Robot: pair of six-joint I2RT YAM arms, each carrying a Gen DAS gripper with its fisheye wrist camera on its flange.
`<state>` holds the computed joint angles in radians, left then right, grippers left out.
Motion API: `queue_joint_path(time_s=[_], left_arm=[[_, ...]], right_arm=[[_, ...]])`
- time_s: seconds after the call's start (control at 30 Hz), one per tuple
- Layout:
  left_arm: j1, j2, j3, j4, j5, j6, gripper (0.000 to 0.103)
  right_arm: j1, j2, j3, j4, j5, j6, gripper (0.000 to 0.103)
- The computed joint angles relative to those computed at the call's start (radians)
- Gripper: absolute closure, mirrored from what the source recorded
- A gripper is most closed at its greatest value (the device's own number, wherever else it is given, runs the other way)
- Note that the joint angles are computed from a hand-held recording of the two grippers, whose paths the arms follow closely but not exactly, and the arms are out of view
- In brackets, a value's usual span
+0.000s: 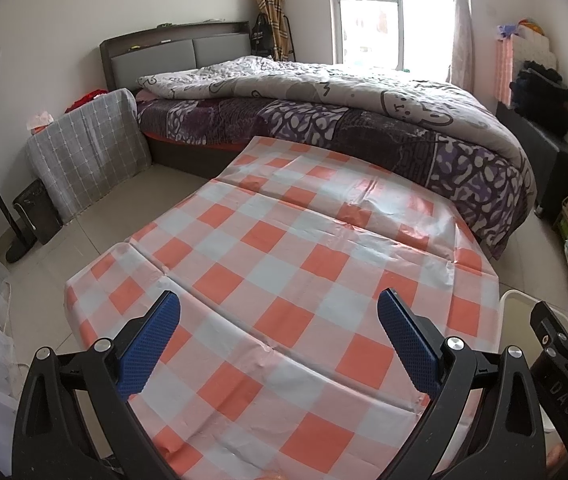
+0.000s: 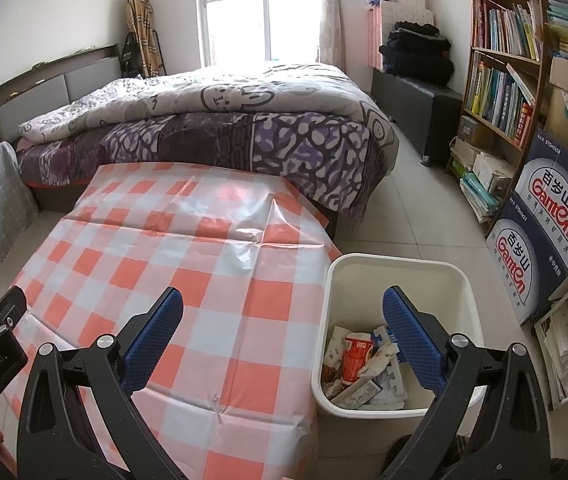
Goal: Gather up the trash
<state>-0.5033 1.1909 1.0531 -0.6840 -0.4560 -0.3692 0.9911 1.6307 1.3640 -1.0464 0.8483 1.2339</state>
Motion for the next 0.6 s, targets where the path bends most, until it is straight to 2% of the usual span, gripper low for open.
queue_joint_path(time_s=[0.17, 0.6], left_arm=[[0.016, -0.026, -0.026, 0.027, 0.039, 0.045, 0.007], [0.005, -0.037, -0.034, 0.035, 0.043, 0.079, 0.008]], right_arm=[[-0.016, -0.009, -0.008, 0.019, -0.034, -0.021, 0.007], [-0.026, -0.019, -0.008, 0.022, -0.042, -0.035, 0.007]])
